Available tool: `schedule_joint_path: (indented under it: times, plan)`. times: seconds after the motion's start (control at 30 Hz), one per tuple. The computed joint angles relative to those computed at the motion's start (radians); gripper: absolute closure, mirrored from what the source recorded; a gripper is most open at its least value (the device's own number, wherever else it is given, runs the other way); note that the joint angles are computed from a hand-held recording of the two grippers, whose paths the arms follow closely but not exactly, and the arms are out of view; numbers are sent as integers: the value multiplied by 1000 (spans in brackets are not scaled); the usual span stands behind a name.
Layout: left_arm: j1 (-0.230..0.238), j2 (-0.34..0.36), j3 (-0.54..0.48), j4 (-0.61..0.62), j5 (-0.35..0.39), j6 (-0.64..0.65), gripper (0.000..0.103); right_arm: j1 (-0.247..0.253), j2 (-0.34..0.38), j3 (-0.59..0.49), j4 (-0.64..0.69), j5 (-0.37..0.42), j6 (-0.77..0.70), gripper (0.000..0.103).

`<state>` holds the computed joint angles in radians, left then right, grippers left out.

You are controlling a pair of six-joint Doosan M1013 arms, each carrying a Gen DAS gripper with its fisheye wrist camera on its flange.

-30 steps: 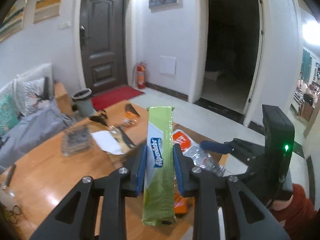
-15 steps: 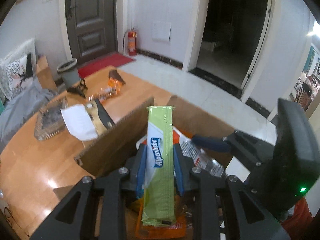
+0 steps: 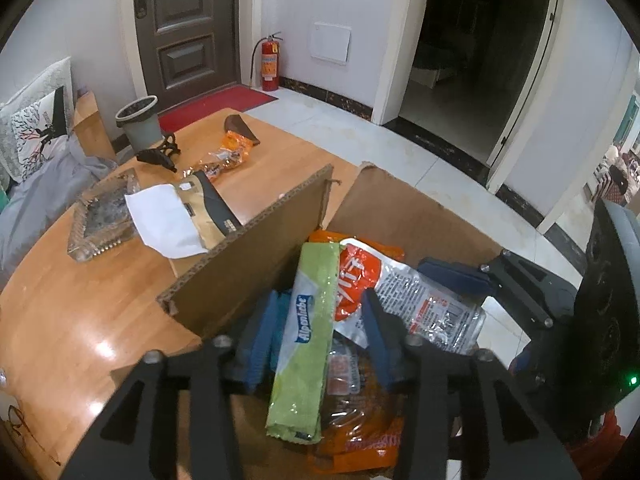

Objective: Organize snacks

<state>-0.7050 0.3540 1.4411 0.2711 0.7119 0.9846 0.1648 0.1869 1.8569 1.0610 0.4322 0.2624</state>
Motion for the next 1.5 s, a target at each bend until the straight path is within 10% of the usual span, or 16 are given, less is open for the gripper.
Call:
schedule_joint_path:
  times: [0.5,1.03,1.5]
  plan:
    - [-68,-168,171,493,-107,-459,2,-13,-46,14,119,33,-81,25]
    - [-196,-306,360,1032,282,-1011,1,10,-132,100,682,115,-622,0]
    - [-177,-244,406,1051,233,-1204,1,40,-113,147,798,62,-746,0]
